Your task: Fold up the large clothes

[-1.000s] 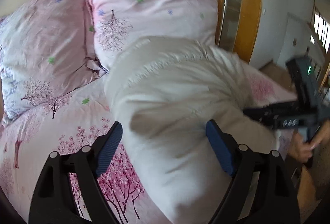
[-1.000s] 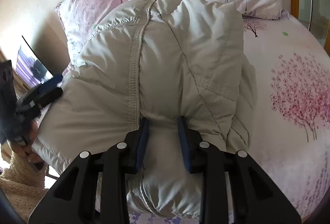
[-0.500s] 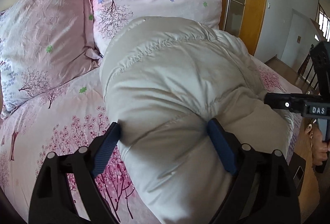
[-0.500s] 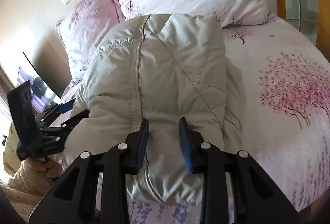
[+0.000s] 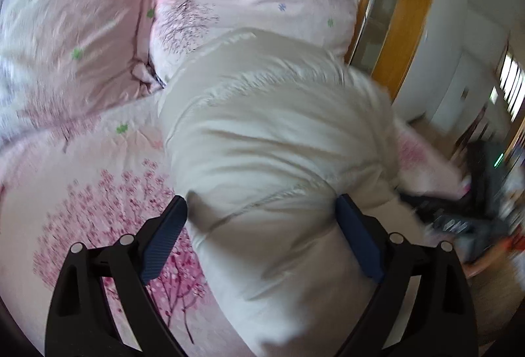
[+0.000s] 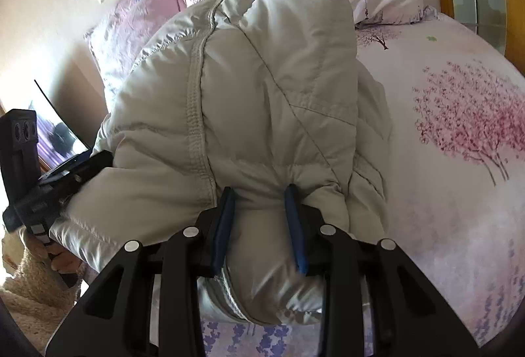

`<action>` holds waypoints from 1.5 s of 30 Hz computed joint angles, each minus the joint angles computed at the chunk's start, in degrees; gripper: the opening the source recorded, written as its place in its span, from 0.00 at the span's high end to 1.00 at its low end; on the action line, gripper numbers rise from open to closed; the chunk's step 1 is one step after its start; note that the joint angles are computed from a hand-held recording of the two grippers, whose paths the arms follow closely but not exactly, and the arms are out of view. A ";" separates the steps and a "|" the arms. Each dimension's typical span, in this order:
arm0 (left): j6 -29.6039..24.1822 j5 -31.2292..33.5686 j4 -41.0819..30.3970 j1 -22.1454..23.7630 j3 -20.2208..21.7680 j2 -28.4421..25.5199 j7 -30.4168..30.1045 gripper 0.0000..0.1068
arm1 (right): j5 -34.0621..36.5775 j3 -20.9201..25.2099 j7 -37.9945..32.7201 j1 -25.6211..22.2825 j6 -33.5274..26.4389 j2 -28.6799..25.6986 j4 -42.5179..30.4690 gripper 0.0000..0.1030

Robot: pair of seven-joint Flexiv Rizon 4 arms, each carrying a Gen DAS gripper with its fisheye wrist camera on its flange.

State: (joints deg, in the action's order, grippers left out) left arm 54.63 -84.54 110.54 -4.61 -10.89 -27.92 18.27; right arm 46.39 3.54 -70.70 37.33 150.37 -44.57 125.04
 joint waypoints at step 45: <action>-4.36 14.68 -9.92 7.00 -3.18 -6.75 -16.77 0.06 | -18.76 1.72 26.40 -14.23 -0.17 11.28 13.95 0.01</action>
State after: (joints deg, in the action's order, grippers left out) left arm 50.26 -69.87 100.62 2.39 -14.07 -34.66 1.50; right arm 27.63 5.25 -44.30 23.11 150.20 -33.30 139.00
